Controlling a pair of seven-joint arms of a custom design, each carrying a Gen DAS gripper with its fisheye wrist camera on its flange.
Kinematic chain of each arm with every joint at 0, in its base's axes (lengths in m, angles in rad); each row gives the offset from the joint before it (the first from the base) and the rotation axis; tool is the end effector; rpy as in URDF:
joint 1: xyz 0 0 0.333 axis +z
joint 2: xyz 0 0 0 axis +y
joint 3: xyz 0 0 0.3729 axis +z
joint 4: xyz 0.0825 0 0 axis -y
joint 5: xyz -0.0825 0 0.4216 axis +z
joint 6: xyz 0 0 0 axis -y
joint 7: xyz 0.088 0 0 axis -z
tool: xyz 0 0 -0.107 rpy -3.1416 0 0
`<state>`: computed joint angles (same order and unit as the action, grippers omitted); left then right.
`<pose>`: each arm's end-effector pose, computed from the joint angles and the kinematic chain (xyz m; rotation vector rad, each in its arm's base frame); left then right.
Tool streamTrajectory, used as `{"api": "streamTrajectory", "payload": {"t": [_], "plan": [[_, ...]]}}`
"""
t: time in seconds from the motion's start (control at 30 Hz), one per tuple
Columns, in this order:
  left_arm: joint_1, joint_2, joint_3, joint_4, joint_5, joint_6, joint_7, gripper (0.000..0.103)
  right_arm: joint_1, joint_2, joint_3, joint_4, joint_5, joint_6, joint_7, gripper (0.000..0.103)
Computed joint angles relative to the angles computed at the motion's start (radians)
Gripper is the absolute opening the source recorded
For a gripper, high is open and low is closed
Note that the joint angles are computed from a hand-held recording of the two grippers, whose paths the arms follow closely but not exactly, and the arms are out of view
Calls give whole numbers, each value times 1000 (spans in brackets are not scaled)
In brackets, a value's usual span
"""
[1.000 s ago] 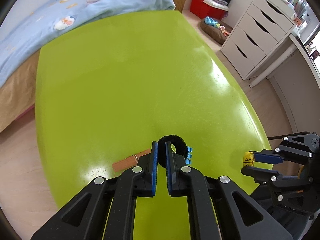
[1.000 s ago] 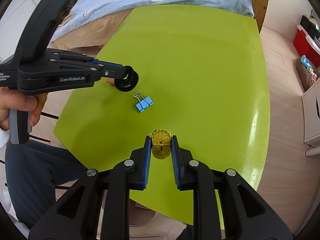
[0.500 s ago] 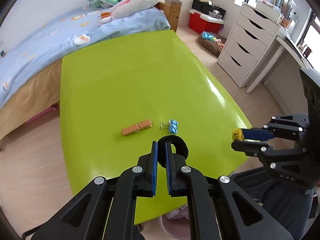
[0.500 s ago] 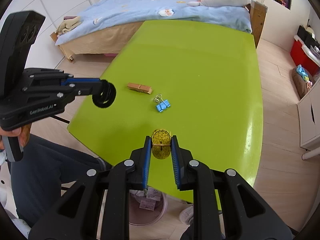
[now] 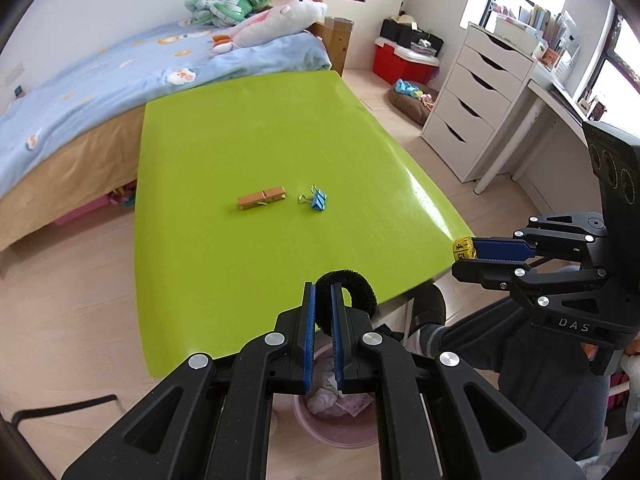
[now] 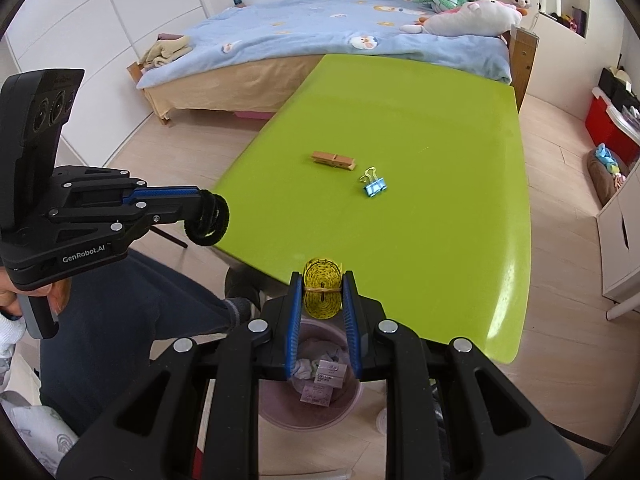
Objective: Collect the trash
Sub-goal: 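Carry both items over the bin and open the right tool to drop the tape measure, then open the left tool over the bin to drop the black hair tie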
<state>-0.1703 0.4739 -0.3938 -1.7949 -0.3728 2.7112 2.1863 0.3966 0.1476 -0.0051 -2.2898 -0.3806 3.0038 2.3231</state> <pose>0.6531 -0.3532 0.3790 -1.1205 2.7321 -0.9043 0.5443 0.2539 0.3754 -1.8453 1.8422 -0.3645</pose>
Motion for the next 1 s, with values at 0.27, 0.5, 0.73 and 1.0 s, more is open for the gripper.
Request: {"api": "streamTrajectory", "payload": {"t": [0.27,0.5,0.73,1.0], "plan": [[63,-92,-50,-149,-128,48,88,7,21,-33,40,-63,4,4,27,19],[67,-133,-39,-200,-215,36,155,7,16,-20,87,-83,130,20,-65,19],[51,-144,-20,-206,-260,28,197,7,23,-12,88,-79,224,42,-147,62],[33,-151,-8,-212,-266,4,228,7,149,-39,-94,-95,-102,60,214,97]]}}
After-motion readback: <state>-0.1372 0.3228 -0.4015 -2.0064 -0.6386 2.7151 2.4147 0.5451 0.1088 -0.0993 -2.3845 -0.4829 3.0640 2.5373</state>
